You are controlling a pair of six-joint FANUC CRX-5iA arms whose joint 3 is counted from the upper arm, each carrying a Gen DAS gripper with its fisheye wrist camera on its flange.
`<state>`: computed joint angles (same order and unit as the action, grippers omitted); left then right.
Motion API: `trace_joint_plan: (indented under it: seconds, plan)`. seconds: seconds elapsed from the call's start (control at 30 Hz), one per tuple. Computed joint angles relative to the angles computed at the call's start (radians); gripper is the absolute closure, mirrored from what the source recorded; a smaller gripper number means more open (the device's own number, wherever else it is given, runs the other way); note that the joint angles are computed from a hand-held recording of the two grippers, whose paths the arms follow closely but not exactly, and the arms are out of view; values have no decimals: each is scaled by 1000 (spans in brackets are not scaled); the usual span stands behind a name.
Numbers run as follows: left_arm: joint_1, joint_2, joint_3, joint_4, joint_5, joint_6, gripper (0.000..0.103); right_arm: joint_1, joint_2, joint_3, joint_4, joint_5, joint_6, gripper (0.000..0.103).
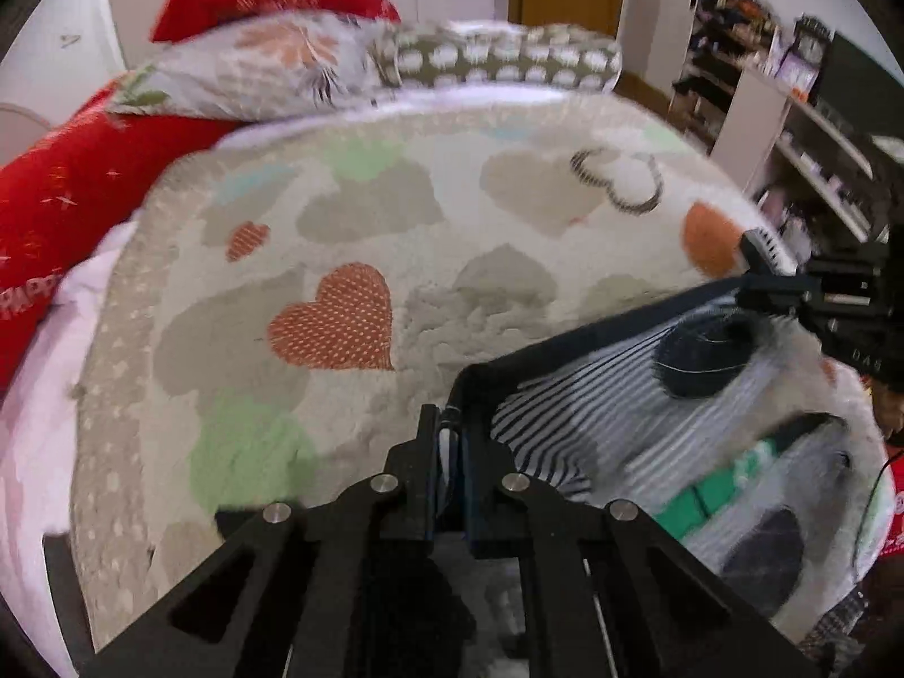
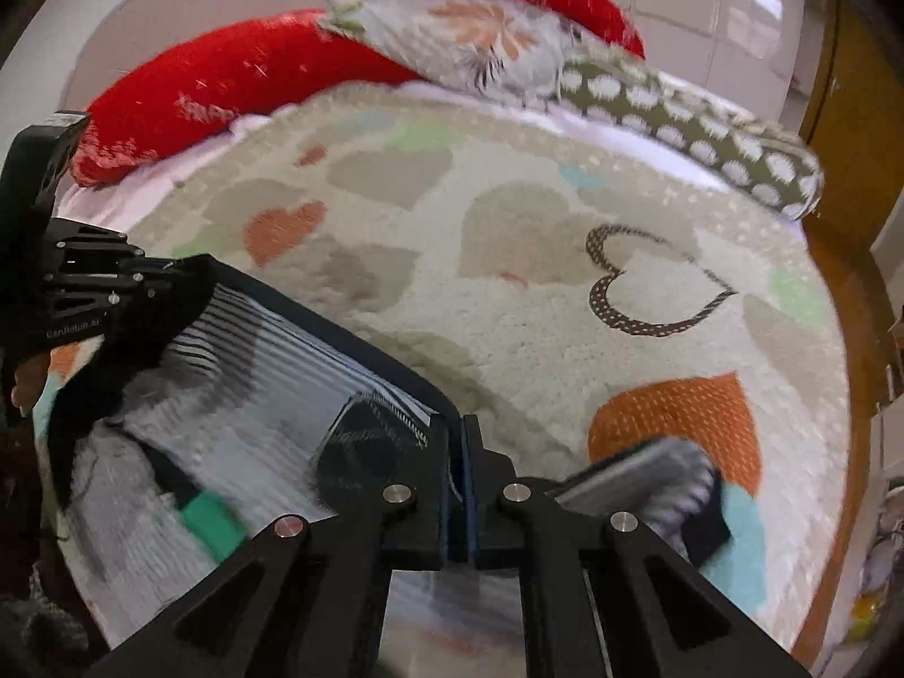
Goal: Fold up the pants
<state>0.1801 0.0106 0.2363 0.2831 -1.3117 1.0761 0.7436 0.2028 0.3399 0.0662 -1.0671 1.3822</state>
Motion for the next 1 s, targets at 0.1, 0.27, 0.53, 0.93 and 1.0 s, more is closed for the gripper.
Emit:
trace_joint_plan:
  seconds: [0.1, 0.27, 0.53, 0.93, 1.0]
  plan:
    - [32, -104, -80, 47, 26, -39, 97, 58, -101, -104, 68, 41, -51, 99]
    - [74, -299, -240, 82, 46, -87, 97, 171, -275, -302, 168, 101, -183, 99]
    - [164, -513, -472, 106, -15, -74, 95, 340, -488, -599, 252, 174, -467, 98]
    - [439, -620, -547, 291, -178, -230, 59, 517, -734, -872, 558, 61, -936, 70]
    - [432, -608, -535, 327, -175, -220, 54, 513, -755, -887, 629, 28, -1014, 69]
